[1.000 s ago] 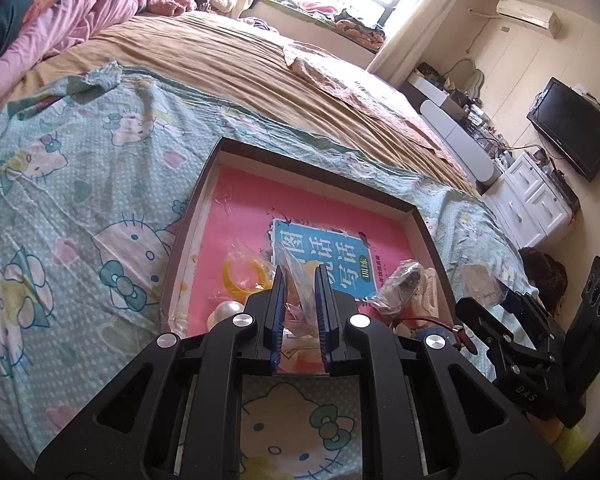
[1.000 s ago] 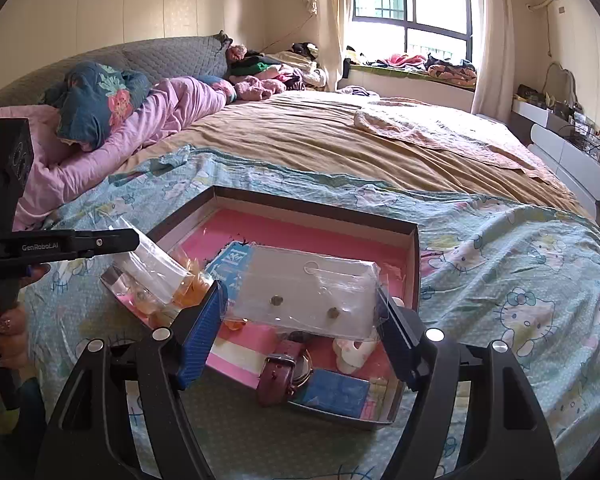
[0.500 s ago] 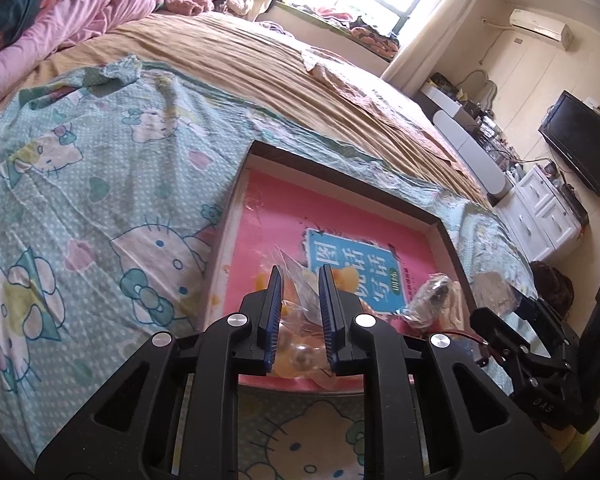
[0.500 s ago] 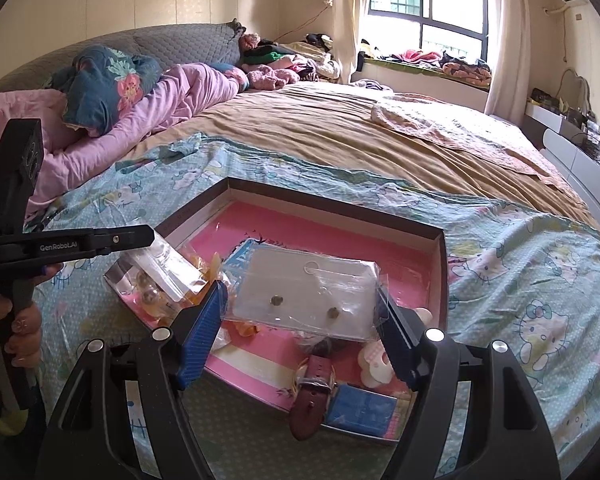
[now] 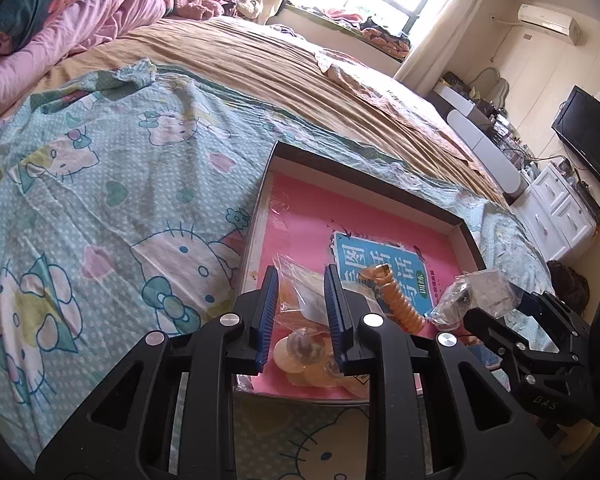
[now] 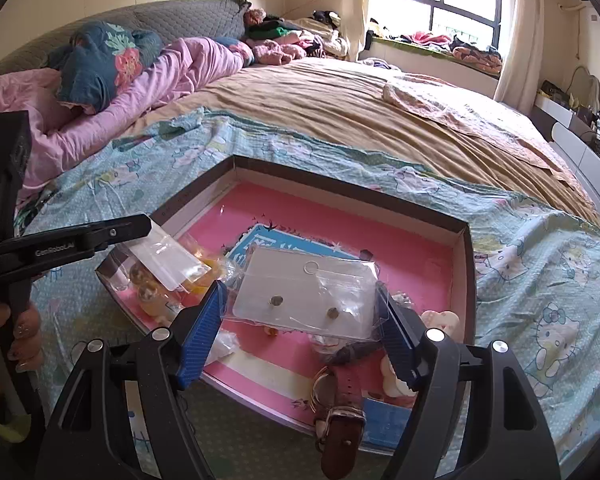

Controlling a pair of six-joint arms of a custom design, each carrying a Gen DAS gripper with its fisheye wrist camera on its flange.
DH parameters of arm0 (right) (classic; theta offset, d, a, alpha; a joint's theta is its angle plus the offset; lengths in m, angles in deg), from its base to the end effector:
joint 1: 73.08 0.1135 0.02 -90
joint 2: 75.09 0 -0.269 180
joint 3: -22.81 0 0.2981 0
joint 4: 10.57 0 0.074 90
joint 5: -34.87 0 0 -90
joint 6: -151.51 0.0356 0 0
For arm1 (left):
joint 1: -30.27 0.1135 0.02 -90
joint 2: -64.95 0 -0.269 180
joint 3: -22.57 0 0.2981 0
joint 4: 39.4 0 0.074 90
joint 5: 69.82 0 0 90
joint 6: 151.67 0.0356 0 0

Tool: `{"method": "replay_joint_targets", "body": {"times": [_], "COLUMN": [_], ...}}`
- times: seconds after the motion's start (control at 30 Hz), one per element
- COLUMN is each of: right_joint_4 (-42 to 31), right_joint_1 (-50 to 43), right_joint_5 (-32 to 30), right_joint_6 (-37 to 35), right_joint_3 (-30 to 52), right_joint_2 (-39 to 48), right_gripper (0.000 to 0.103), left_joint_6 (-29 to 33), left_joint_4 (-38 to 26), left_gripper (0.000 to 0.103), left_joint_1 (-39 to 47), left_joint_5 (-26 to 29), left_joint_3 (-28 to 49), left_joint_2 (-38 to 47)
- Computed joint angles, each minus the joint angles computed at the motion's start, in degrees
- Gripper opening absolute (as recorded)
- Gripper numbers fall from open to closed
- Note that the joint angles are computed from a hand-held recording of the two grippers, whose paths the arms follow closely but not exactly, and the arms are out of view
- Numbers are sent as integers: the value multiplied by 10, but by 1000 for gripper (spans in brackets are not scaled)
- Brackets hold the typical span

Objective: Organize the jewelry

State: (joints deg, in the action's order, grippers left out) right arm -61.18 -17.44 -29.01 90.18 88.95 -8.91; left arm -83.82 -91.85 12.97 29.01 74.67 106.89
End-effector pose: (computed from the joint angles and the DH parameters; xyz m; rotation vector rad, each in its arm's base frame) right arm 0.1691 0.2195 0.2774 -0.3563 2.3165 0.1588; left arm 0.1837 -0.0629 0.2724 -0.0193 2.3567 -0.5227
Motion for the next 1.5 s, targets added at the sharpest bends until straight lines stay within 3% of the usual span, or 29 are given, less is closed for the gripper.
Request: {"method": "replay_joint_targets", "body": {"times": [0.27,0.47,0.57,0.63,0.73,1.0,1.13,1.33,1.5], "right_joint_4": [-12,-20,-35,-45,-69,-208,-281,-369,-393], "right_joint_1": [-2,9,27,48,85,249,326,403,434], "right_joint_5": [-12,2,25,49,82,206,255,282,270], "right_joint_6": [11,26,40,54,82,227,320,453,531], "right_joint_3": [5,-5,-13,-26,-37,-26,-9,3,-7], "right_joint_2": [17,-8,-41,-79,-127,-198,-192,-170,-156], "right_gripper": [73,88,93,97,98,98,98,98,98], "left_joint_6": [3,4,3,2,0,-22,-49,-103,-202], "left_joint_4": [-2,-12,-17,-23,-35,-91,-142,-209,-272], "left_gripper": [16,18,27,44,60,77,91,93,93], "left_joint_1": [0,-8,-14,-22,-40,-136,-208,-299,-422], "left_joint_5": [0,-1,2,-1,-12,-90,-156,-215,-298], "left_joint_3": [0,7,10,13,20,43,56,73,70], "left_joint_2": [-1,0,-7,-16,-31,-92,-124,-156,-179]}}
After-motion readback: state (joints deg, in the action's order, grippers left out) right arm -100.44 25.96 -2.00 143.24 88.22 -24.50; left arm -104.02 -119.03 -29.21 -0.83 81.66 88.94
